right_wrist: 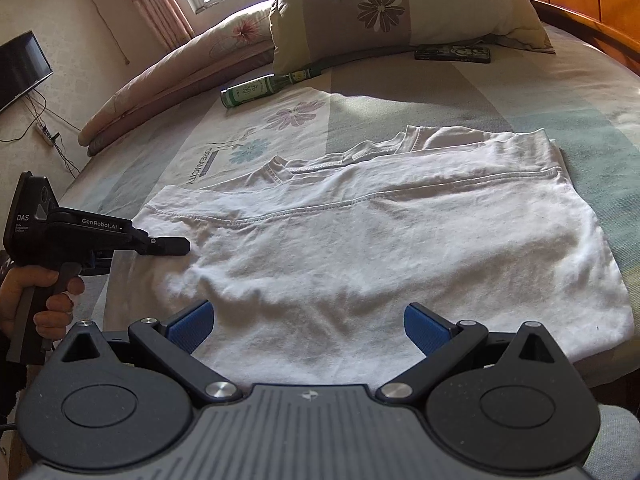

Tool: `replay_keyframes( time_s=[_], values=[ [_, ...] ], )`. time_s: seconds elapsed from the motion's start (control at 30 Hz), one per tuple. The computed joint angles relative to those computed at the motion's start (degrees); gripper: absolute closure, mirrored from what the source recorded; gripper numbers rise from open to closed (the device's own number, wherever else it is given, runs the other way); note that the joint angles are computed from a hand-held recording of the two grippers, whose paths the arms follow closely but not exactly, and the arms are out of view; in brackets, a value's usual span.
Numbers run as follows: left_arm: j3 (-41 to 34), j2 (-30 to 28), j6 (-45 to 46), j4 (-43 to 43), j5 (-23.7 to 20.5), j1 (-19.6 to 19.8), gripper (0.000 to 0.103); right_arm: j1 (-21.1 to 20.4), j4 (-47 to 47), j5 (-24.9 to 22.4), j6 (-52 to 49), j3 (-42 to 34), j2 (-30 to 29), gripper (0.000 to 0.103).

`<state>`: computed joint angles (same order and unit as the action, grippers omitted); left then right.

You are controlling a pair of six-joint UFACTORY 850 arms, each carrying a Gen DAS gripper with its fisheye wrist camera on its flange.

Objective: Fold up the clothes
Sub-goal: 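Lift the shirt end with the left gripper and fold it over the shirt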

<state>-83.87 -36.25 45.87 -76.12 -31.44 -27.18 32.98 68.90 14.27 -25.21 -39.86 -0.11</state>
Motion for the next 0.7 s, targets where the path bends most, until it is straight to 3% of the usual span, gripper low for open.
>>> replay_keyframes(
  time_s=[0.2, 0.33, 0.47, 0.7],
  values=[
    [-4.66, 0.47, -7.66, 10.43, 0.75, -2.44, 0.098, -0.47, -6.91, 0.93, 6.47, 2.17, 2.52, 0.000],
    [-8.74, -0.17, -16.58, 20.66, 1.50, -4.67, 0.098, 0.57, -1.35, 3.85, 0.23, 3.82, 4.43, 0.000],
    [-12.85, -1.11, -23.82, 28.16, 0.88, -6.85, 0.098, 0.02, -11.43, 4.14, 10.91, 7.10, 7.37, 0.000],
    [-23.56, -5.56, -36.44, 39.83, -2.62, -11.29, 0.097, -0.70, -13.14, 6.71, 14.96, 13.51, 14.58, 0.000]
  ],
)
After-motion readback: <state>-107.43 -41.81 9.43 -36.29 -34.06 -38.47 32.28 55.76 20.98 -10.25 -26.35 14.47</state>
